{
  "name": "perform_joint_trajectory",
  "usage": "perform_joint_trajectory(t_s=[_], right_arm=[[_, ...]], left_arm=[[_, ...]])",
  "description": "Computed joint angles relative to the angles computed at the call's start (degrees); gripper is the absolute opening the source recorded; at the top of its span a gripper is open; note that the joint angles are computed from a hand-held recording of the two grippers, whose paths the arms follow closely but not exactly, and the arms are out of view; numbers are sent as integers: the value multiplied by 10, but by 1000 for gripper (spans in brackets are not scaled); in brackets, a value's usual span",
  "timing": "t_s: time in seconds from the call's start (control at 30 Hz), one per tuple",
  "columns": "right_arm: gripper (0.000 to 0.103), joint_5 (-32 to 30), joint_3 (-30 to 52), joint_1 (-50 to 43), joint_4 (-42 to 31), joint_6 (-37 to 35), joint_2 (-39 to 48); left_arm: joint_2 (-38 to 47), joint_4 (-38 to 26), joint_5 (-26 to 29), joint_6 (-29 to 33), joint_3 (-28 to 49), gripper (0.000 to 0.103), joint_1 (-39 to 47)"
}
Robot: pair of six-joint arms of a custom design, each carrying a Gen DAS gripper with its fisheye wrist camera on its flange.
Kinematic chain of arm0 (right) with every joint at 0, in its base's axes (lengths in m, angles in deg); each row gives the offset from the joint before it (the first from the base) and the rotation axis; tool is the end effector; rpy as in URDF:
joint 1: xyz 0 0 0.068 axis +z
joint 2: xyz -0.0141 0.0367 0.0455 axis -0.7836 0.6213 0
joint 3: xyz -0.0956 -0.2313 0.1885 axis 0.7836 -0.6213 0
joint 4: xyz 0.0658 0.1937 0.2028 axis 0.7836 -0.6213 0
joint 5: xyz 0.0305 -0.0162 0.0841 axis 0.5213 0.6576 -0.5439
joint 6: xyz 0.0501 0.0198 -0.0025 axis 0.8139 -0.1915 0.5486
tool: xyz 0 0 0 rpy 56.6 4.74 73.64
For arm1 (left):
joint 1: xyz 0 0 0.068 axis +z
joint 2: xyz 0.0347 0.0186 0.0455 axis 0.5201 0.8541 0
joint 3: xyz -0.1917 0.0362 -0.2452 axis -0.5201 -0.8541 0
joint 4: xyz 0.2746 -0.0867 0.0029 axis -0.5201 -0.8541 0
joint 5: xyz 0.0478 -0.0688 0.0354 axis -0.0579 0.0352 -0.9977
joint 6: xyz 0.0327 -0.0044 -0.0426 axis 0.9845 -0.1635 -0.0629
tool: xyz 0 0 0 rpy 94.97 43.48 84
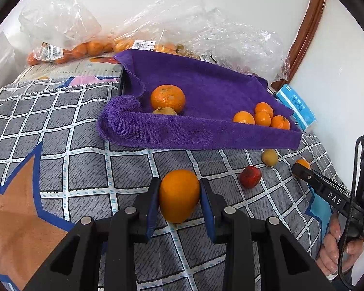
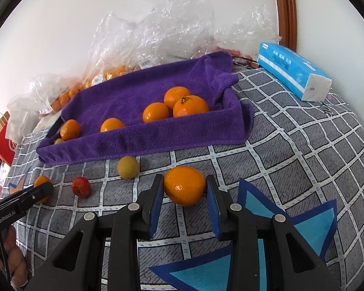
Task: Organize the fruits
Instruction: 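Carry the held orange with the right tool over the purple towel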
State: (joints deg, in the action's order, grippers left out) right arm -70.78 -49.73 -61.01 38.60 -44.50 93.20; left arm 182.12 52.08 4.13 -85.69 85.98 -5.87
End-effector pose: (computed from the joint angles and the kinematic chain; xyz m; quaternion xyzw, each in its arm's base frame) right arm 0.2614 -0.0302 -0.0134 -0.0696 0.9147 0.1131 0.3817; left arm 0.2111 -0.1466 -0.0067 -0.0836 0.9201 -0.1110 0.3661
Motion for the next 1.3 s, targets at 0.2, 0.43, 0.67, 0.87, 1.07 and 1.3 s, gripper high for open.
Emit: perform_joint_trajectory(t_s=[0.2,0.43,0.67,0.87,1.07,1.3], right_arm=[[34,19,12,9,-29,-2,-3],[34,47,8,24,-23,-3,-4],[34,40,-7,19,13,0,-1],[34,18,-23,-9,43,7,0],[34,49,-48,14,74,-28,8],[34,53,-100,44,102,-31,-10]], left_arm=[[-7,-29,-13,8,10,31,-5],[1,4,-4,5,0,30,-1],[7,55,-21,12,-20,30,-12],[19,103,-16,-6,-42,30,0],[5,59,-15,-37,-44,30,-12],[-49,24,-15,-82,-71,30,-38]])
